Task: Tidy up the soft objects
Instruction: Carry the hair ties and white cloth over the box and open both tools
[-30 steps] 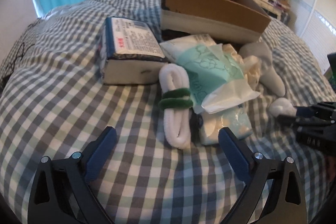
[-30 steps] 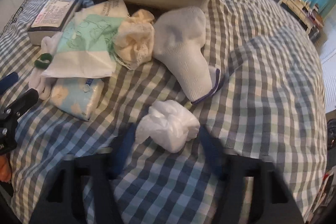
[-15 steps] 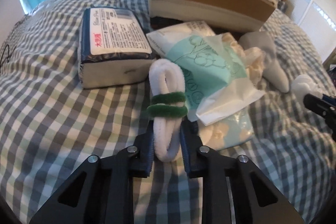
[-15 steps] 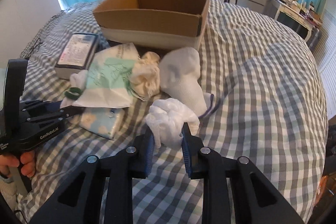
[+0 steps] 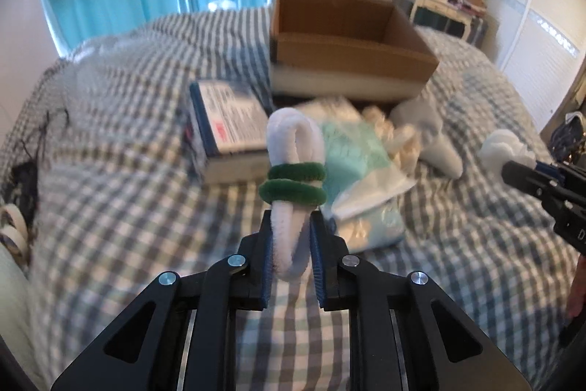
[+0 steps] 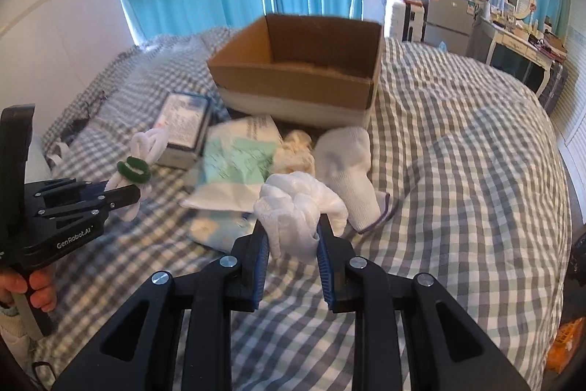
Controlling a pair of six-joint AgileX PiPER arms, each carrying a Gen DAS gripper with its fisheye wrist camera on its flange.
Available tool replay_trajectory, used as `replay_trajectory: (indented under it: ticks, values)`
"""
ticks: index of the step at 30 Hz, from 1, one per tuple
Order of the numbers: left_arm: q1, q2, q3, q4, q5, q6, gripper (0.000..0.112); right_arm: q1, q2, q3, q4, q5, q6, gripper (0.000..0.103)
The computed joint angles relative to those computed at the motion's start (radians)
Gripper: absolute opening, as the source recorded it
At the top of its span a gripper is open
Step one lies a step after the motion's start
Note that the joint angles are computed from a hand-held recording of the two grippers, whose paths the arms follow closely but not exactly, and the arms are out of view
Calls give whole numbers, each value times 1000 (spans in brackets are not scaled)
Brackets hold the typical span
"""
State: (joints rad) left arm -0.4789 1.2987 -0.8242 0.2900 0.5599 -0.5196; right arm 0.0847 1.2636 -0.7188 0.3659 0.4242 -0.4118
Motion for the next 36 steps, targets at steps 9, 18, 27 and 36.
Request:
replay_trajectory:
  ticks: [9, 18, 27, 36]
  values:
    - [20, 29, -318, -128, 145, 167, 17, 41, -83, -165, -106, 92, 116, 23]
    - [32, 309, -931, -125, 383, 289, 17, -11, 82, -659, -40, 289, 96, 23]
    - [96, 717, -1439, -189, 515, 362, 17, -49, 492, -1282, -86, 490, 196, 23]
    - [123, 983, -1567, -253, 477, 387, 17, -91, 826, -1483, -71, 493, 186, 23]
